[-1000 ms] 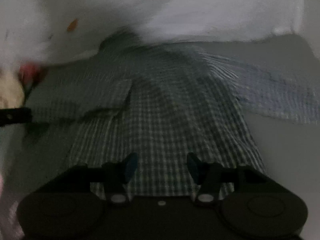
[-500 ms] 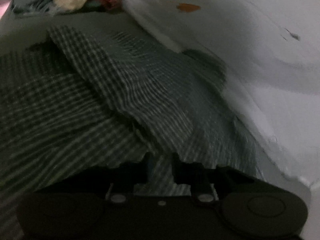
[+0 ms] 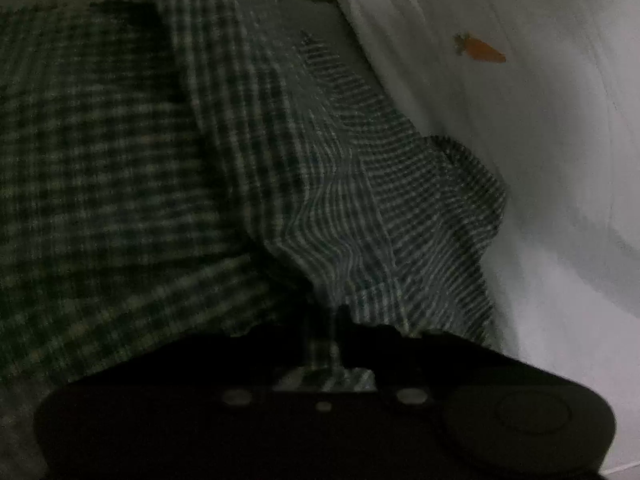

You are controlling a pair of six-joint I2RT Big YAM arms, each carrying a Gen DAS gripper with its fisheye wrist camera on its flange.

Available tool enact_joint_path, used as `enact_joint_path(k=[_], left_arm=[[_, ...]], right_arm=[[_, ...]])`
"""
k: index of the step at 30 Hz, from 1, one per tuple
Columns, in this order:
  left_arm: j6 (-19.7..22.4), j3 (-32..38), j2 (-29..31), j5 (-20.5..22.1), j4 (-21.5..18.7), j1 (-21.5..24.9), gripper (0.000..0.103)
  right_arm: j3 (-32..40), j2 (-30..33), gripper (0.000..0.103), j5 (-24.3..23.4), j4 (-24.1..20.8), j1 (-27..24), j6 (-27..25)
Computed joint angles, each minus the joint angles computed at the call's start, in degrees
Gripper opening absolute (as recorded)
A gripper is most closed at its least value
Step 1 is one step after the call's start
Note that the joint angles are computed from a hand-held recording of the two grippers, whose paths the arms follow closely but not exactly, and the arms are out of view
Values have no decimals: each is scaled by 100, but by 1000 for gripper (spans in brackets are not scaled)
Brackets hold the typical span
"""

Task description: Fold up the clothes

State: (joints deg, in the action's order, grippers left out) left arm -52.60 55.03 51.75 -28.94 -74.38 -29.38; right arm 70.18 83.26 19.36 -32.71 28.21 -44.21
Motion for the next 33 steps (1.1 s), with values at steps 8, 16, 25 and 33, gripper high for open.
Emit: enact_joint_path(k=[8, 16, 25, 33], left_arm=[[-344, 952, 309, -274, -662, -546, 0], [-129, 2652, 1618, -368, -1080, -2179, 1], [-463, 2613, 2625, 1236, -678, -2661, 35], [-2195, 1981, 1939, -155, -1824, -3161, 52]], right_arm=[[-144, -446, 10, 382, 1149, -415, -405], [338, -544, 10, 210, 1276, -1763, -432], [728, -339, 45, -913, -799, -2907, 1119], [-741, -1964, 46, -3507, -2665, -2918, 2431]])
